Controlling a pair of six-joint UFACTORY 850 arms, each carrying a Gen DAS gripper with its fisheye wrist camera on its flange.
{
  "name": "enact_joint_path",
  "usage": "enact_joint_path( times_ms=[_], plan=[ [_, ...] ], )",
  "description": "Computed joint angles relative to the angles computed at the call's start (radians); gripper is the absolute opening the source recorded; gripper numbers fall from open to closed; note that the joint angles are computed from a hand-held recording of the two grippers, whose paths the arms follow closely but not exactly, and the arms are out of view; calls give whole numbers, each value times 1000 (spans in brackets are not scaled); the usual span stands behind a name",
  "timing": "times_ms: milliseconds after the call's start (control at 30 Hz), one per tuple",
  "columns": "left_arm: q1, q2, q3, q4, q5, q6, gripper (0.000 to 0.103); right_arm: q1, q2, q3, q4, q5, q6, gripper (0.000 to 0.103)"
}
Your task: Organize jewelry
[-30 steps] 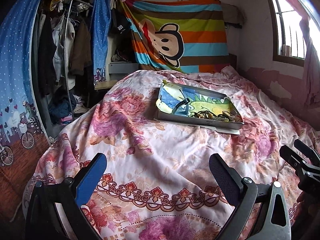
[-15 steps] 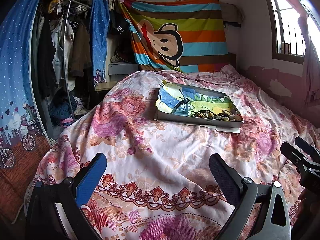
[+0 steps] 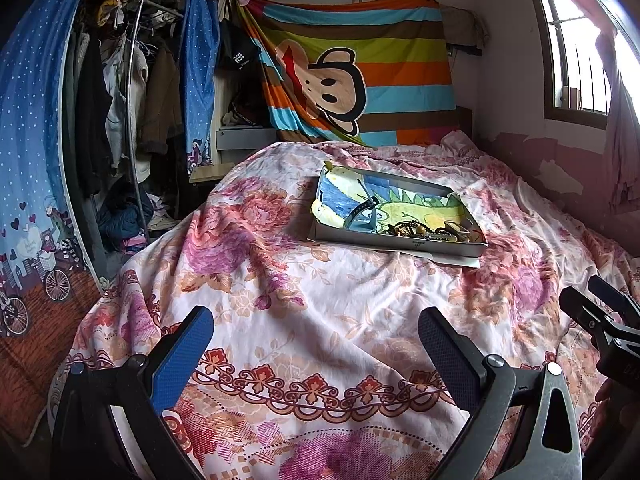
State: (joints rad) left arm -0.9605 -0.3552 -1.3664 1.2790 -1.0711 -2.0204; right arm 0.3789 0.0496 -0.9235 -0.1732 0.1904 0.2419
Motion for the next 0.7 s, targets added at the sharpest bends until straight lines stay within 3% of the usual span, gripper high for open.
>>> enact_joint_path(
  times_ms=[700],
  plan=[
    [-1,0,0,1,-3,2,103,2,1,0,13,-2,-11,101]
  ],
)
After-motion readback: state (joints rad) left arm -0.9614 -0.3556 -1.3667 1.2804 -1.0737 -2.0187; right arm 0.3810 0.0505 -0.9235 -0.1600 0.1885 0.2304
